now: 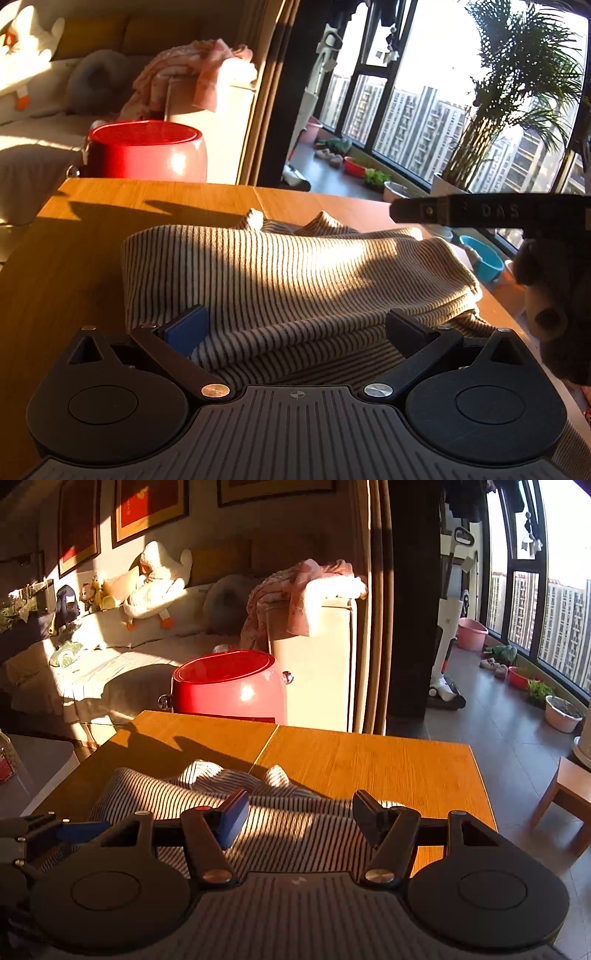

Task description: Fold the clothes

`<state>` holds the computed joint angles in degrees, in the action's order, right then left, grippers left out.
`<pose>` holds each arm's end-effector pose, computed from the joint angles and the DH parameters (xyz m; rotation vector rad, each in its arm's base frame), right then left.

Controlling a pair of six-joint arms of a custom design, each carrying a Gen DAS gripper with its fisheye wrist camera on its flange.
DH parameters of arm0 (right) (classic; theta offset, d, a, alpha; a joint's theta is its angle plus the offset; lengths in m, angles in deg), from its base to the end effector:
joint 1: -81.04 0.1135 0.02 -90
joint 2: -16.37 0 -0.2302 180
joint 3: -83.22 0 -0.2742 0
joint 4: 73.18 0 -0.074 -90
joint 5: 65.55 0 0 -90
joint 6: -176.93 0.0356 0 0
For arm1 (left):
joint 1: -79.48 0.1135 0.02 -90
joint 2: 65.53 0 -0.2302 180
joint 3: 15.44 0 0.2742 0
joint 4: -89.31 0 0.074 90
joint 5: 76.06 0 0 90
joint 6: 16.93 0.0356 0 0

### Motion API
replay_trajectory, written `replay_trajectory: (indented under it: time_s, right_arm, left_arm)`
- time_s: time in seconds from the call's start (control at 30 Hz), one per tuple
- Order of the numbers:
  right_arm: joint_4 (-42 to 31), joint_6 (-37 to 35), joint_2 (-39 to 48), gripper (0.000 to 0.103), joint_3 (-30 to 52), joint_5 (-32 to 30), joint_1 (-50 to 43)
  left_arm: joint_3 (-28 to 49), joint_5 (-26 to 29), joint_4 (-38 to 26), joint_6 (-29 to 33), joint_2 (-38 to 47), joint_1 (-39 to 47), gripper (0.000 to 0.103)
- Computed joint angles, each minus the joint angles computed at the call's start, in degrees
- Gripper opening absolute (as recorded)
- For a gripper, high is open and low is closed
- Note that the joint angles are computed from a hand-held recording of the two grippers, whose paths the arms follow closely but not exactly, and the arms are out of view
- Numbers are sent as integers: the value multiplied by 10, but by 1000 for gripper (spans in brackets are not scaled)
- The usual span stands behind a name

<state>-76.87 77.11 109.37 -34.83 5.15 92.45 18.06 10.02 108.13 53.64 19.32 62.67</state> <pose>0.3460 0.0818 0.1406 -0.5854 2.0825 0.3820 0.2524 -0.0737 0.0697 -0.0895 2.1499 -0.2969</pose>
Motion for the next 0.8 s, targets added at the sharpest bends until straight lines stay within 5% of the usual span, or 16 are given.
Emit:
replay_trajectory:
  time_s: [0.2,0.37,0.47,0.57,0.8]
  right_arm:
    - [-53,13,204,64,206,44,54]
    - [-67,30,262,52,245,44,61]
    - [-49,29,255,21,229,54,62]
    - [1,66,199,15,165,33,53]
    - [-43,40,-106,14,-53,-119,-28]
  left_arm:
    - [-18,29,26,-4,-4,19,103]
    - [-19,42,36,-8,0,28,103]
    - [-20,47,40,-10,0,31,103]
    - [-49,81,34,-13,-47,49,103]
    - [-120,122,-262,-16,-427,123,103]
